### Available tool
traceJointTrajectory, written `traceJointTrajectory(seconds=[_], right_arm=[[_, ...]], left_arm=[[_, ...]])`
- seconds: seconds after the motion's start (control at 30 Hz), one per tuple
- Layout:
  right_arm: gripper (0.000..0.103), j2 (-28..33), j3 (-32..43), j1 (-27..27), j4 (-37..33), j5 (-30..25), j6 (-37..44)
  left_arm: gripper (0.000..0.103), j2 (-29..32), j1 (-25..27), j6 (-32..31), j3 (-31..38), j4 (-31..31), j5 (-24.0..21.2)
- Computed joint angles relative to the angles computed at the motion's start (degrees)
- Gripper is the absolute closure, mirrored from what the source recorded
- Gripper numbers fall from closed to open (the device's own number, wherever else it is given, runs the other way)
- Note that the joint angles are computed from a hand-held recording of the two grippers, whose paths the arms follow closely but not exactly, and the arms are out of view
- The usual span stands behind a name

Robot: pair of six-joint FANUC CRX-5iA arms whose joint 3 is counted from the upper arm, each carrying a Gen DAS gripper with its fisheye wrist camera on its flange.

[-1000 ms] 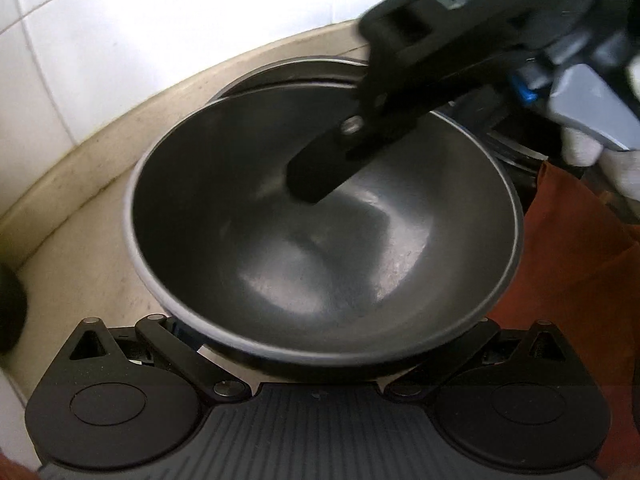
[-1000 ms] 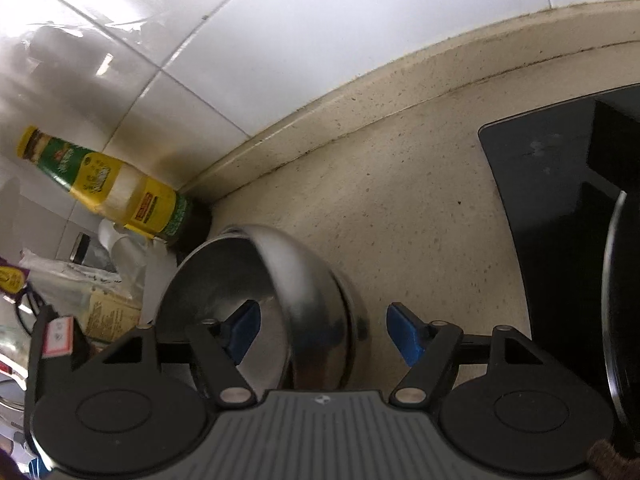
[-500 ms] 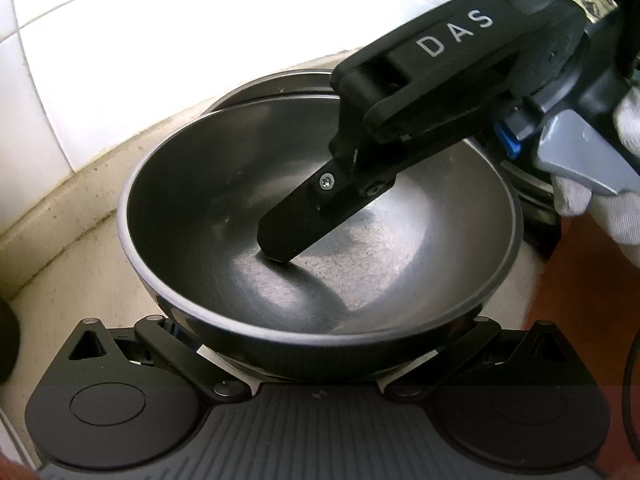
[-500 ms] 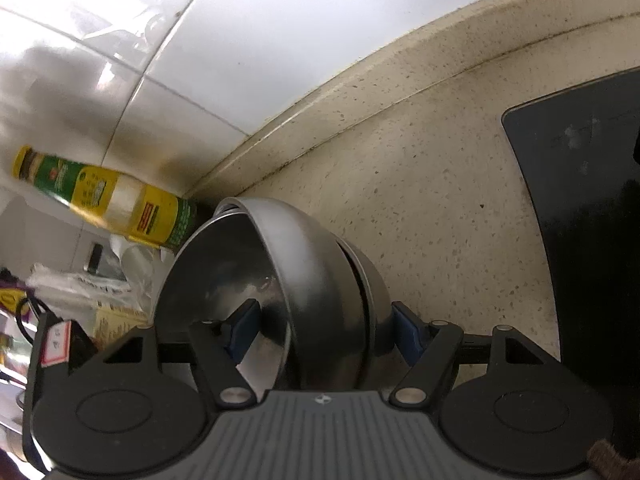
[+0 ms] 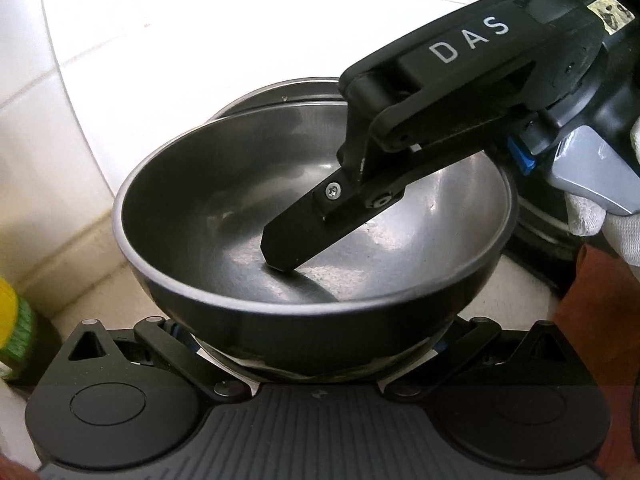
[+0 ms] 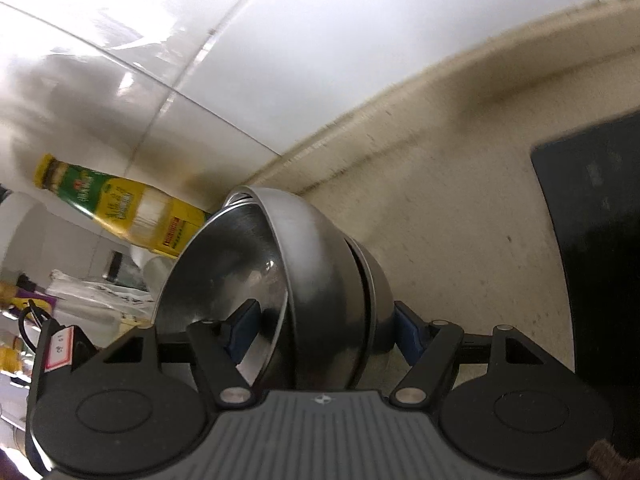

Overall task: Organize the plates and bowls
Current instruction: 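Carry the bowl stack with the right gripper toward the plates on the cloth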

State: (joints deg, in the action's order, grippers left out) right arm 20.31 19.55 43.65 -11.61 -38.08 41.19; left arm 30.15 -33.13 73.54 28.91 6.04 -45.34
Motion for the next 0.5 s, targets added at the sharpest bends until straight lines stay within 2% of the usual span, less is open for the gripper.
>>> traceJointTrajectory(seconds=[0.33,0.5], right_arm=[[0.037,-2.0,1.4,-1.6,-6.8,0.7,8.8],[0.037,-4.1,1.1,-0.4,-7.3,1.3,10.8]], left_arm=[[0.0,-3.6,-5.6,14.7,3.4,-14.6,-5.7],[0.0,-7.1,-9.5,22.1,3.2,-21.7,-8.9]])
